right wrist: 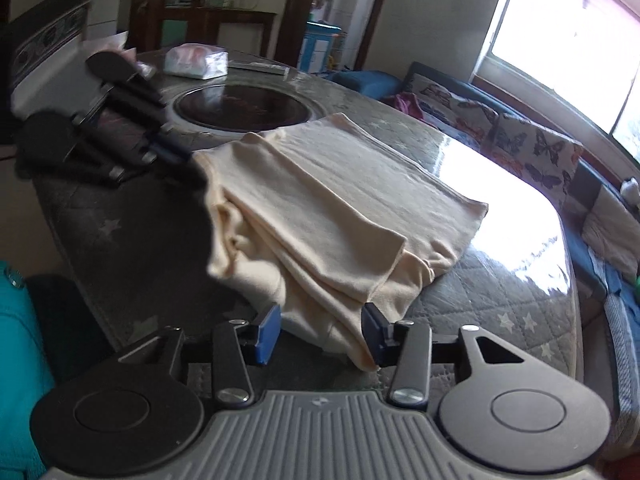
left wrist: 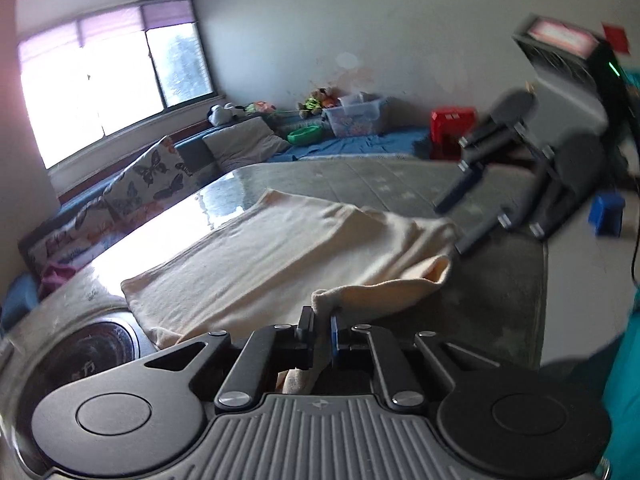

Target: Fold clothes

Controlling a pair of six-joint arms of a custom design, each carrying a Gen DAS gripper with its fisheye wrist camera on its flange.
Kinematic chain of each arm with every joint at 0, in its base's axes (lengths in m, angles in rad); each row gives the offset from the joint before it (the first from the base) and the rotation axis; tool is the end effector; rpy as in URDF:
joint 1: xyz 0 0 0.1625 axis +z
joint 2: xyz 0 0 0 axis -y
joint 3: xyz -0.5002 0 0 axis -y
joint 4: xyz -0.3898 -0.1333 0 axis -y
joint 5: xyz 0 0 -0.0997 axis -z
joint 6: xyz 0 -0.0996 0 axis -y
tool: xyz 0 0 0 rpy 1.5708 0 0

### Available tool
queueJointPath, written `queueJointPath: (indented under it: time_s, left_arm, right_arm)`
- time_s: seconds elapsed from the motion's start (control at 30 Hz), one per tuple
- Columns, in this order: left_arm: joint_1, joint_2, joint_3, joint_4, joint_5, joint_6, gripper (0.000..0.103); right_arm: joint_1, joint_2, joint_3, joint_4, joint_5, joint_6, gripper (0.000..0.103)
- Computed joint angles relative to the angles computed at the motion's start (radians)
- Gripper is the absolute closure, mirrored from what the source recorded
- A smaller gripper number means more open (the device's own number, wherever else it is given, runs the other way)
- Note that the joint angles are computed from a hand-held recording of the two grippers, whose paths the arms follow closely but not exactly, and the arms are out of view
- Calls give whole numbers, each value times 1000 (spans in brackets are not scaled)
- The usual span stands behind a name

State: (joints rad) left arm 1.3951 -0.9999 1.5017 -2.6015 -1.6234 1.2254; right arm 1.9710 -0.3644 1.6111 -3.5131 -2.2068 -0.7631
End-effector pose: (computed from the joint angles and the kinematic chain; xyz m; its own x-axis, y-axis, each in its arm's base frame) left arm -0.0047 -0.7592 0.3603 -0.1893 0.8678 -0.4594 0.9719 0.0990 -0.2136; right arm 0.3486 -0.6336 -0.0264 -0.4359 -0.4618 0.7725 -0.8307 0.5366 -0.1480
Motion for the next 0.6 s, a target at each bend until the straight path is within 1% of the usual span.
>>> queueJointPath:
  time_s: [0.07,0.13,0.23,0.27,0.33,0.4,0.43,0.47,0.5,0.57,0.6]
  left_arm:
    - [-4,17,-37,25,-1,-47,95]
    - [-7,33,-67,48,-1,-79,95]
    - [-10,52,-96,67,7,-96,95]
    - [-11,56,-103,74,8,-97,95]
    - [-11,59,-108,79,13,-105,95]
    - [-9,59,-110,89,14,-112,94]
    - [-7,55,-106,89,13,-111,94]
    - [-5,51,-102,89,13,-108,91]
    - [-3,48,-98,89,12,-105,91]
    - [2,39,-87,82,18,-105,87]
    - [4,34,-82,78,22,-107,85]
  right_arm:
    - [0,10,-4,-19,12,-48,46]
    - [-3,25,-16,-38,25,-96,46]
    - [-13,51,-47,-55,45,-130,46]
    - [-18,58,-57,-60,58,-137,48]
    - [-26,67,-79,-50,77,-132,54]
    - [-34,65,-96,-9,99,-100,62]
    - [-37,62,-102,11,110,-81,66]
    - [-40,58,-107,36,117,-59,75]
    - [-41,52,-113,66,123,-34,80]
    - [-45,41,-122,109,139,21,87]
    - [-47,34,-125,125,148,51,88]
